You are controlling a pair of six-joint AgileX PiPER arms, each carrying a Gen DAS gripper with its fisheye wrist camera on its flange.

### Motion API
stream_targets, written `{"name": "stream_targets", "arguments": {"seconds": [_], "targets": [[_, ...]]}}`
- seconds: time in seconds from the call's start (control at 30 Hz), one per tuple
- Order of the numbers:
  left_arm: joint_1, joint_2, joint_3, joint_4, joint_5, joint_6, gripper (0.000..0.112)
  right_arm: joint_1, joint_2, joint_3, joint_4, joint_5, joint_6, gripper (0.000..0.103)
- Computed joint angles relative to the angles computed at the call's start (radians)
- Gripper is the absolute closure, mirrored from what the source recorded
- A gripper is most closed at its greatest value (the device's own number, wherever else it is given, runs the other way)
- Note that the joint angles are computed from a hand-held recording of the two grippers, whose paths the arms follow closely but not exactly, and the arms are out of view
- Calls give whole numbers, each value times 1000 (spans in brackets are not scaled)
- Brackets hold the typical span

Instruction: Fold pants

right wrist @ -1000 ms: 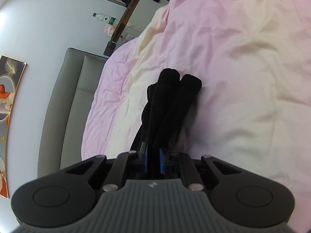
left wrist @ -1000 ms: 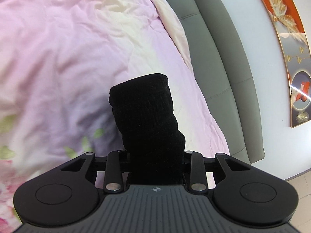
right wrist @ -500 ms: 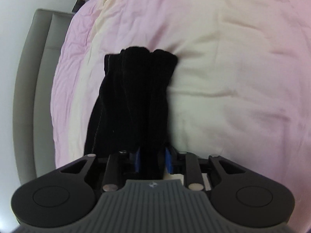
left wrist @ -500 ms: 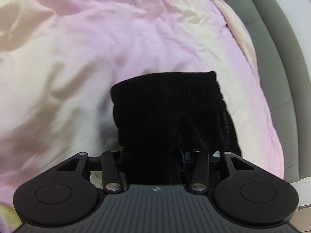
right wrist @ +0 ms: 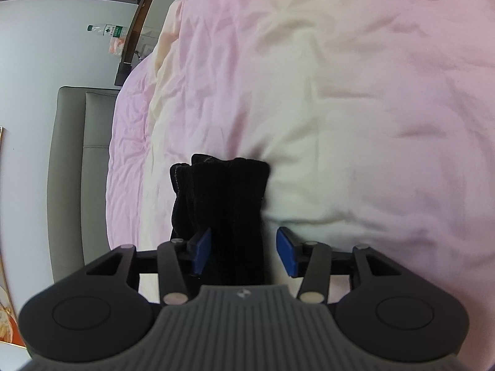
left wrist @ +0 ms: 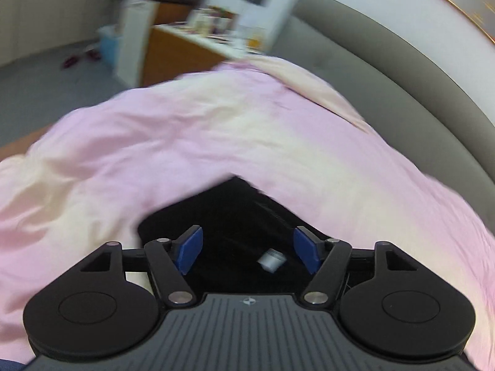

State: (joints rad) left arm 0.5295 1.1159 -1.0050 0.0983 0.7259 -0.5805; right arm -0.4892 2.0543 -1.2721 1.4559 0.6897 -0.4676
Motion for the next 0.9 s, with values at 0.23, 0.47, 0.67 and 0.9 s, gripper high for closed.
{"name": "stream_targets", "arguments": {"seconds": [0.23, 0.47, 0.67, 0.9], "targets": [[-531, 243, -109, -73, -46, 4, 33, 17, 30, -41, -17, 32, -19, 59], [-800, 687, -471, -229, 3, 229, 40, 15, 51, -46, 32, 42, -64, 59], [-875, 869, -673, -187, 50, 140, 40, 5, 82, -38, 152, 54, -143, 59], [-880, 931, -666, -191, 17, 75, 35, 27, 118, -102, 106, 16, -179, 82]]}}
